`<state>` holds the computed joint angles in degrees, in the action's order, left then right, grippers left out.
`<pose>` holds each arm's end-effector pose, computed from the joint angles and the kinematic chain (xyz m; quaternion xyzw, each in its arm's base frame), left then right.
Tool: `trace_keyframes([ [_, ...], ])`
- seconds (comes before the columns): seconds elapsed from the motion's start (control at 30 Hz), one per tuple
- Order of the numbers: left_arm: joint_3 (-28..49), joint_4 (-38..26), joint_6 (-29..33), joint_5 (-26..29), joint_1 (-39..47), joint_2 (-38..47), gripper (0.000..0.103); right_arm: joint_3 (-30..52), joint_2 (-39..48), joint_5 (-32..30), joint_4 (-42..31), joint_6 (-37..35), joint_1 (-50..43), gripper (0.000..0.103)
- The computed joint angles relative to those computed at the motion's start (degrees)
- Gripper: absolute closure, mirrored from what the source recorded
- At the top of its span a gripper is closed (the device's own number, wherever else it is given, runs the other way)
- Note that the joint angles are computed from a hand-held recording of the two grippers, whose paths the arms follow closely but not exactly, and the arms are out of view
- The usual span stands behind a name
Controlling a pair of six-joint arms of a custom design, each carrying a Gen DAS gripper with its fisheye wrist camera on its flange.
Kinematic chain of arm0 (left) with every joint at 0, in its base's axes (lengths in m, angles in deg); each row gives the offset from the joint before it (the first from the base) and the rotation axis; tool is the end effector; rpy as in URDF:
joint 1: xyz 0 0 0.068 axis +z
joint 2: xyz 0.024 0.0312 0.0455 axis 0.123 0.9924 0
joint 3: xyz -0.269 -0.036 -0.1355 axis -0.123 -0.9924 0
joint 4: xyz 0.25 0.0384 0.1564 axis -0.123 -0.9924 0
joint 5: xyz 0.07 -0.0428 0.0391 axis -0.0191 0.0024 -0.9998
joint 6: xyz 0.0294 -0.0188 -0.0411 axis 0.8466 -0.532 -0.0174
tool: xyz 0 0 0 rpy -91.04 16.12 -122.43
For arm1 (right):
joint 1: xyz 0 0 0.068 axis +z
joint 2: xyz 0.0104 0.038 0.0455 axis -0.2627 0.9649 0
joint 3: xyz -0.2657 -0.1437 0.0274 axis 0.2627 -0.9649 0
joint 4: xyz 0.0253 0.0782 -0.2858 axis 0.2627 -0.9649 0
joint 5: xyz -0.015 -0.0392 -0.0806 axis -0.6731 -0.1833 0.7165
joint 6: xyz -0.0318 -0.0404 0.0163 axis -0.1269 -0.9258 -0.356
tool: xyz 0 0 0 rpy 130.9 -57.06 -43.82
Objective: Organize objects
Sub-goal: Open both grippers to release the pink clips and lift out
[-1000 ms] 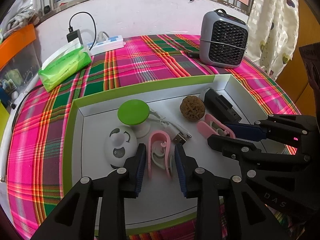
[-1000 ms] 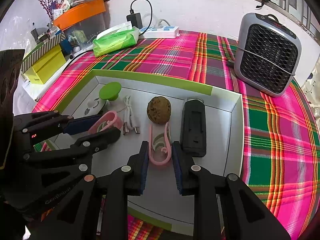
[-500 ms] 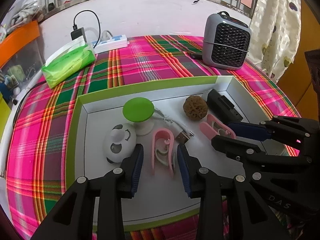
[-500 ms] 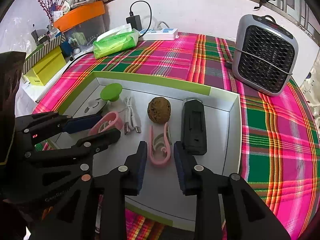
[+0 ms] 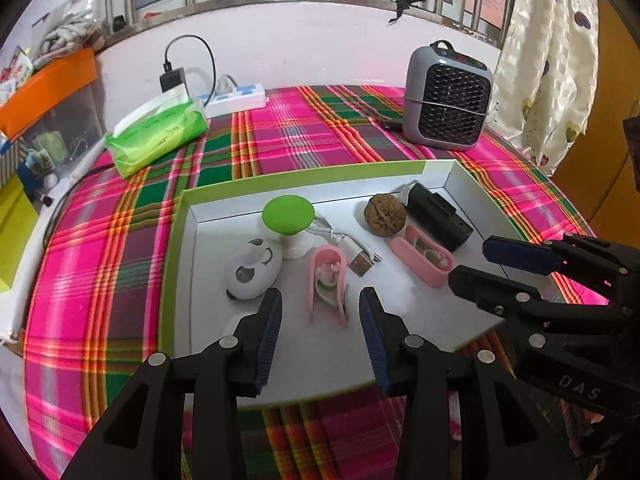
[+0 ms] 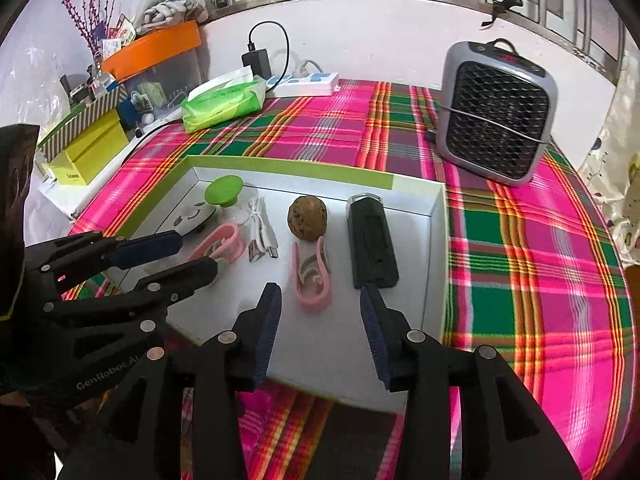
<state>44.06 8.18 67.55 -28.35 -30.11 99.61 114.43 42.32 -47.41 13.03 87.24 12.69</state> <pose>0.2160 -0.1611 0.2008 0.2425 0.9027 -0.1051 0.3395 0.1588 0.0759 0.2026 -0.0200 0.9369 0.0505 0.3453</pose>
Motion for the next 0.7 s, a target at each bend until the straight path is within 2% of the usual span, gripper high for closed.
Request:
trace_keyframes([
  [0.37,-4.05,-3.4,-1.81,-1.59,-2.61,-10.94,0.064,-0.61,-8.36,6.9,-7.3,6.4,7.96,0.06],
  [0.7,-7.24,-6.46,-4.02,-3.54,-6.36,-17.31,0.064,-0.78,-13.71,13.85,-14.38,13.81,16.95,0.06],
])
